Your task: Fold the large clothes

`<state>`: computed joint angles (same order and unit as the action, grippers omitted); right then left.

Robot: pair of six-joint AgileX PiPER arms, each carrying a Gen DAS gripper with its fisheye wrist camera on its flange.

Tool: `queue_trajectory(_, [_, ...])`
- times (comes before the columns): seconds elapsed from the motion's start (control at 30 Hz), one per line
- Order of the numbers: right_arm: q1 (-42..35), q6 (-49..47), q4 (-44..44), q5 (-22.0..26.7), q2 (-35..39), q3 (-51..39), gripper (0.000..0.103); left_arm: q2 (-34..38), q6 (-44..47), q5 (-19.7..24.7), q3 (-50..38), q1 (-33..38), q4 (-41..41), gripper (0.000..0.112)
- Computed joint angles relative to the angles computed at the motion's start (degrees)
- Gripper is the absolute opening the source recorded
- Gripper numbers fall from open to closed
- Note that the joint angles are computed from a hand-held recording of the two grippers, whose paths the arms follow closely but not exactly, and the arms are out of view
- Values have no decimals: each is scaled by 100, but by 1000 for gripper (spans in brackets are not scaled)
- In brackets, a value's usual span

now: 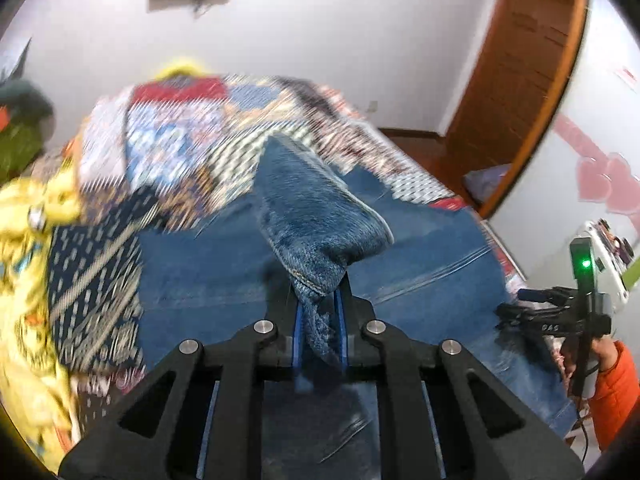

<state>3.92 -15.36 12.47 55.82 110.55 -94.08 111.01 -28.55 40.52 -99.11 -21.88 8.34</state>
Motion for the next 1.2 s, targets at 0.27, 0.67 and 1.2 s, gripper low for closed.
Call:
queue_trajectory(0.27, [197,263,-356,-2,64,102,71,-743,17,-723,2074,545,-577,13])
queue_trajectory(0.67, [195,399,-387,137,90,-26,71,-1369,-406,-364,3329,634,-31,18])
queue_trajectory(1.2, [-20,398,281,699,963,-2477,71,-129,847,433,452,1863,-838,56])
